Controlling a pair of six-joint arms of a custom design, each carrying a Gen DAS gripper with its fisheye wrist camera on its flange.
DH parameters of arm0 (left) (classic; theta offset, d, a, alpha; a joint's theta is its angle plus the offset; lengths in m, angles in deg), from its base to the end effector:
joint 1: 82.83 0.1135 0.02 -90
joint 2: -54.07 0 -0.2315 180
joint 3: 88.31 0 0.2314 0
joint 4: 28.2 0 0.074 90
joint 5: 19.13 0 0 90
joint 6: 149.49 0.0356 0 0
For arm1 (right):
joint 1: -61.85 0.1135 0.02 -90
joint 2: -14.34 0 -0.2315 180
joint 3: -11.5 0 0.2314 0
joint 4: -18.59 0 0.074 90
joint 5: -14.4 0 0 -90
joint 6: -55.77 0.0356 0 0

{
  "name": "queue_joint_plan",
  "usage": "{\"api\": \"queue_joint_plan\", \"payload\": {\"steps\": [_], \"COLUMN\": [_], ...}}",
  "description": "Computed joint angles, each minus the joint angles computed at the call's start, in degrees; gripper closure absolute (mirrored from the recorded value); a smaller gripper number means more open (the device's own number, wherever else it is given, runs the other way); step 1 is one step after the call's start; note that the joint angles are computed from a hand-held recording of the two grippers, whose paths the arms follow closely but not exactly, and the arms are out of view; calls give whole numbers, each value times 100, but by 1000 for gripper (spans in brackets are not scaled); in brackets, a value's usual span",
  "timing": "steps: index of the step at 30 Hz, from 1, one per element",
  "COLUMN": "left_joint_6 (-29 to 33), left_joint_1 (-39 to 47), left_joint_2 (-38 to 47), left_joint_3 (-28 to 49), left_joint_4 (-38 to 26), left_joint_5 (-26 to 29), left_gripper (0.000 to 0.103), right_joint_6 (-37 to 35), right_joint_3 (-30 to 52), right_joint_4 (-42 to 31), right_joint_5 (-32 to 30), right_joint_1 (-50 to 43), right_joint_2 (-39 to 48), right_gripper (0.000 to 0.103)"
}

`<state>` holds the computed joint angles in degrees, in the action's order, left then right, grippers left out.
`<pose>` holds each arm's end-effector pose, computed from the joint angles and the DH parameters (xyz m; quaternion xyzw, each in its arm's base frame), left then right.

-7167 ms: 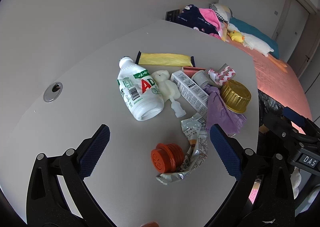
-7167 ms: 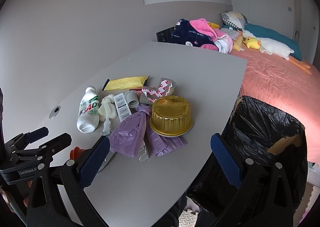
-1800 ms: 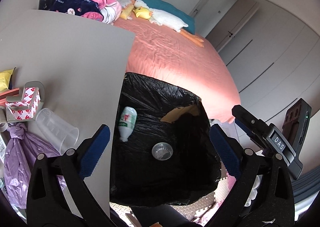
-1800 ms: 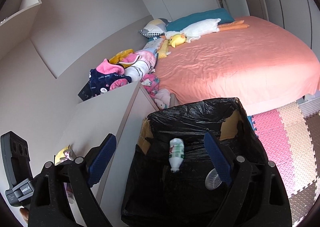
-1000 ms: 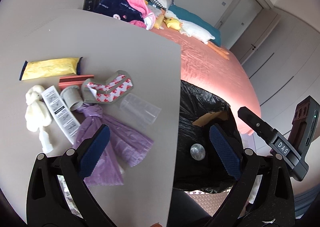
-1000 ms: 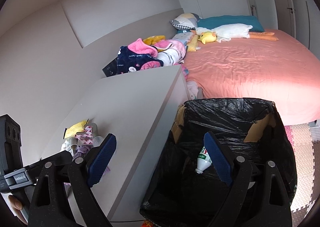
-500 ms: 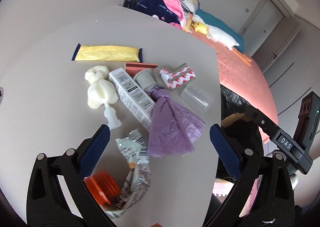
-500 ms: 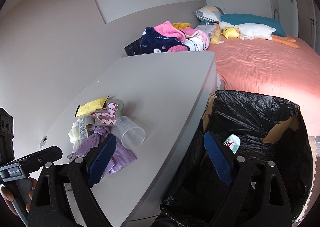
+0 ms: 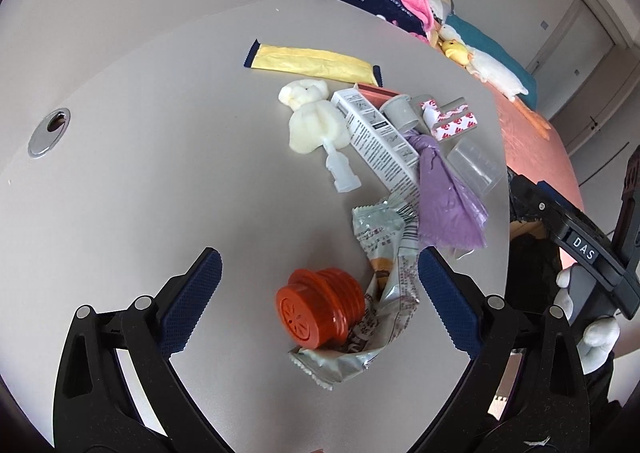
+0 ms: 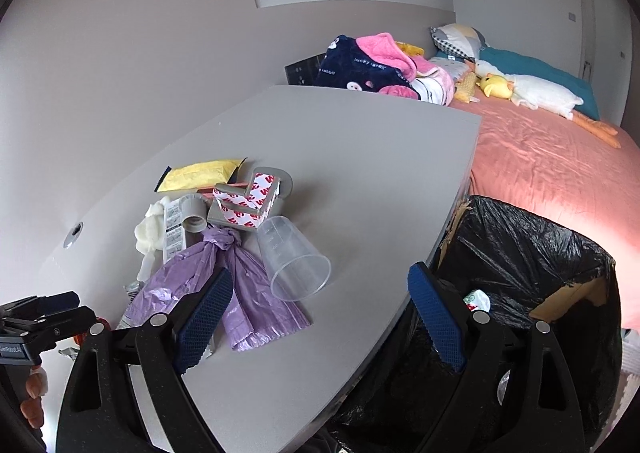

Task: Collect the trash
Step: 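Move both grippers back over the table toward the orange cap and clear cup, then grasp the orange cap with the left gripper while the right gripper grasps the clear plastic cup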

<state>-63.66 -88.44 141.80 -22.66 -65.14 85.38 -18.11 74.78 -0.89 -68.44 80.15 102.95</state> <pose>0.2789 -0.0364 0.1648 0.0457 0.9555 -0.1438 0.2536 0.2873 0.0903 0.1689 0.0065 0.9217 0.0584 0.3834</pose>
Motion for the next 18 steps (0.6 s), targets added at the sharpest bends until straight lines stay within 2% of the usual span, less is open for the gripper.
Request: {"api": "queue_joint_plan", "payload": {"steps": [6,11,17,18], "left_joint_6": [41,104,157,163], "left_joint_1": [119,-16,-380,-433], "left_joint_2": [287,148,-177,-236], "left_joint_3": [-29,-247,-735,-822], "left_joint_4": [61,265,678,748], "left_joint_5": [-15,-311,-1036,-1142], "left_gripper": [17,20,25,28], "right_joint_6": [-219,-428,-677,-687], "right_joint_3": [462,756,1099,1128], "right_joint_4": [-6,57,22,6], "right_joint_5": [246,405,365,299], "right_joint_1": [17,-2,-14,-29], "right_joint_2": [679,1070,1512,1562], "right_gripper": [14,14,26,31]}}
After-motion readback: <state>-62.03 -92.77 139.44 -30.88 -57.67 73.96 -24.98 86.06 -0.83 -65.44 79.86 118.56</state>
